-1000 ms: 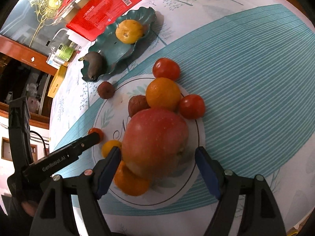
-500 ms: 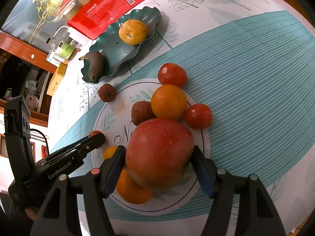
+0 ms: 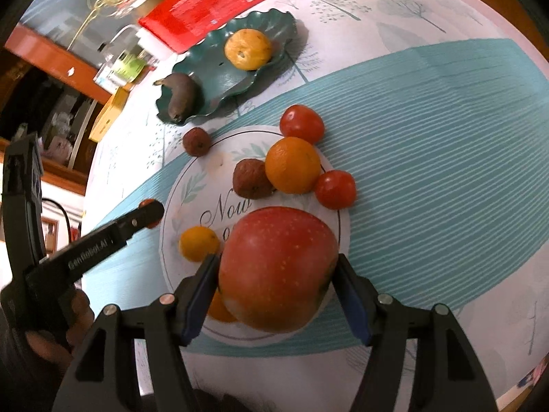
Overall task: Organize fruits
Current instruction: 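Grasp the red apple with the right tool while the left tool grasps a cherry tomato, then carry apple and cherry tomato onto the green plate and open both tools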
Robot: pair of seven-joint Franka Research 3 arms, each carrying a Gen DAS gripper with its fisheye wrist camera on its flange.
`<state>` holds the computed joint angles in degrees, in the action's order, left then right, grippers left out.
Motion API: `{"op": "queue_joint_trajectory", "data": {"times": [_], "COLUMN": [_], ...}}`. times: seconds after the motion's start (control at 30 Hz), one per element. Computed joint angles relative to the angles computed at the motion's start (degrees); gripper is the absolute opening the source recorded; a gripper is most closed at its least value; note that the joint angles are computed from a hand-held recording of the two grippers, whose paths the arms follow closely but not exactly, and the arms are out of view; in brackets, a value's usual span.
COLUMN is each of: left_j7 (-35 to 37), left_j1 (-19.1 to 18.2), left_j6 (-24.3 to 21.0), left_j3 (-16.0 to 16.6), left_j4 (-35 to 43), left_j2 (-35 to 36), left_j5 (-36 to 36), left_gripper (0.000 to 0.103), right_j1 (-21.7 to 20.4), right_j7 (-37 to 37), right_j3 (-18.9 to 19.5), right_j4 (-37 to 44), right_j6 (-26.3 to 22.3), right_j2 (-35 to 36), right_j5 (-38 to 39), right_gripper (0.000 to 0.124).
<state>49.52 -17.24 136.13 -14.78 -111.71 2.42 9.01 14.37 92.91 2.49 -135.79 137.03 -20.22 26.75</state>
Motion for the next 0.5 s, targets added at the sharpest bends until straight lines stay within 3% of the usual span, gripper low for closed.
{"op": "queue_joint_trajectory", "data": {"times": [0.2, 0.5], "left_j7": [-3.3, -6.2], "left_j1": [-0.2, -0.5], "left_j6": [-2.0, -5.7], "left_j3": [-0.1, -0.4], "left_j4": [0.0, 4.5], "left_j2": [-2.9, -3.4], "left_j5": [2.8, 5.0], "left_gripper": [0.024, 0.024], "right_j1": [-0.3, -1.9], "right_j7": [-4.6, -16.8], "right_j3": [-1.3, -3.5], "right_j4": [0.8, 9.0], "right_j6": [-2.3, -8.6], "right_j2": [-1.6, 1.0], "right_j5": [-0.4, -0.6], "right_gripper": [0.067, 0.067]}}
